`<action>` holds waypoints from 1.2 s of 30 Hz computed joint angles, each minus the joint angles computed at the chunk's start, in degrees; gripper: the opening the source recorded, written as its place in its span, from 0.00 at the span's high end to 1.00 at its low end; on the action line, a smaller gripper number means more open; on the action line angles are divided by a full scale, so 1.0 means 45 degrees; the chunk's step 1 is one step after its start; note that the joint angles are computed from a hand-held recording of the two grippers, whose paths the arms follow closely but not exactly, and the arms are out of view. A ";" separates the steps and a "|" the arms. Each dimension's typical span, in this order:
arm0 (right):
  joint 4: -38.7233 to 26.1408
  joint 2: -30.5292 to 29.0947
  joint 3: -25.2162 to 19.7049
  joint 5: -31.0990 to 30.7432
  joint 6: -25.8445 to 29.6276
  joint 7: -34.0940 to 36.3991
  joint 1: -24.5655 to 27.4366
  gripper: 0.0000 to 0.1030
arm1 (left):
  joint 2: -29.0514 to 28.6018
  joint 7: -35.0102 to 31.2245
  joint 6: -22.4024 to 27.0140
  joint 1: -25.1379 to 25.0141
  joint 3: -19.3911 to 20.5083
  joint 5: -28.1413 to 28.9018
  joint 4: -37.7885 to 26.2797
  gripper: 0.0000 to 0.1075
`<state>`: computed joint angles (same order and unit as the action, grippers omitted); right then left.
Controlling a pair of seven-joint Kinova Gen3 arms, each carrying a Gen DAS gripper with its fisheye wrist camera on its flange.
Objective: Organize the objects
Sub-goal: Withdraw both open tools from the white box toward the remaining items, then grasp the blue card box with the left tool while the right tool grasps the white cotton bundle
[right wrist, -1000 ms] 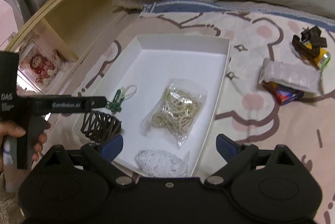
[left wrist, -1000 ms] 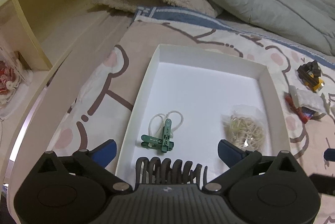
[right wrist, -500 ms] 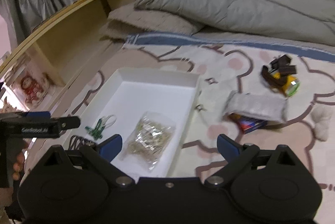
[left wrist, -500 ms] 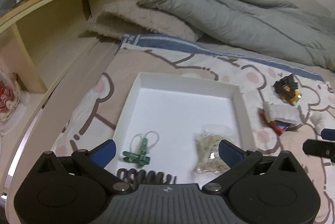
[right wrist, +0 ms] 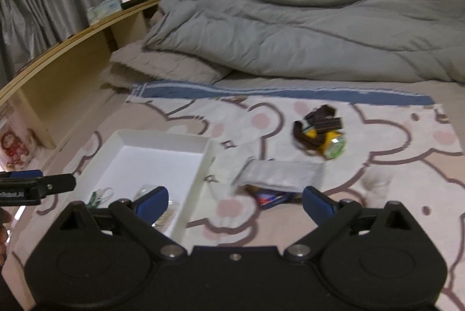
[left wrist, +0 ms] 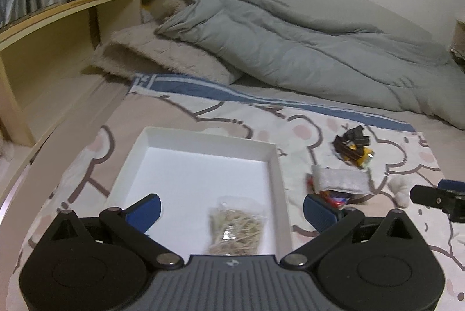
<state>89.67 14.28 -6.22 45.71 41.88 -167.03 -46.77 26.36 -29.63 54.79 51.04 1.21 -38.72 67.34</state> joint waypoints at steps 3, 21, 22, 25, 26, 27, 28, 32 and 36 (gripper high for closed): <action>0.0312 -0.0250 0.0070 0.0504 0.0426 -0.0356 -0.0132 0.02 | 0.0205 -0.0231 -0.0040 0.0149 0.0077 -0.0070 -0.0251 0.04; 0.1655 -0.1241 -0.0986 0.1883 0.2086 -0.1449 0.0424 0.00 | 0.0988 -0.0660 -0.0043 0.1003 -0.0264 0.0183 -0.1347 0.04; 0.1709 -0.1295 -0.1028 0.1907 0.2095 -0.1488 0.0456 0.00 | 0.0994 -0.0680 -0.0040 0.1009 -0.0274 0.0208 -0.1362 0.04; 0.1862 -0.1408 -0.1140 0.1974 0.2061 -0.1628 0.0562 0.00 | 0.1127 -0.0707 0.0044 0.1114 -0.0306 0.0246 -0.1562 0.04; 0.1891 -0.1427 -0.1172 0.1974 0.2060 -0.1640 0.0595 0.00 | 0.1170 -0.0698 0.0066 0.1153 -0.0331 0.0246 -0.1615 0.04; 0.1904 -0.1439 -0.1201 0.1967 0.2068 -0.1631 0.0624 0.00 | 0.1196 -0.0692 0.0081 0.1179 -0.0353 0.0252 -0.1648 0.04; 0.1894 -0.1428 -0.1224 0.1964 0.2079 -0.1617 0.0647 0.00 | 0.1222 -0.0678 0.0083 0.1206 -0.0372 0.0257 -0.1675 0.04; 0.1894 -0.1424 -0.1261 0.1969 0.2098 -0.1644 0.0704 0.00 | 0.1150 -0.0238 -0.0317 0.1382 -0.0574 0.0045 -0.1359 0.04; 0.2158 -0.1436 -0.1205 0.2281 0.1836 -0.2153 0.0749 0.00 | 0.1039 0.1285 -0.1219 0.1922 -0.1151 -0.1084 -0.0482 0.04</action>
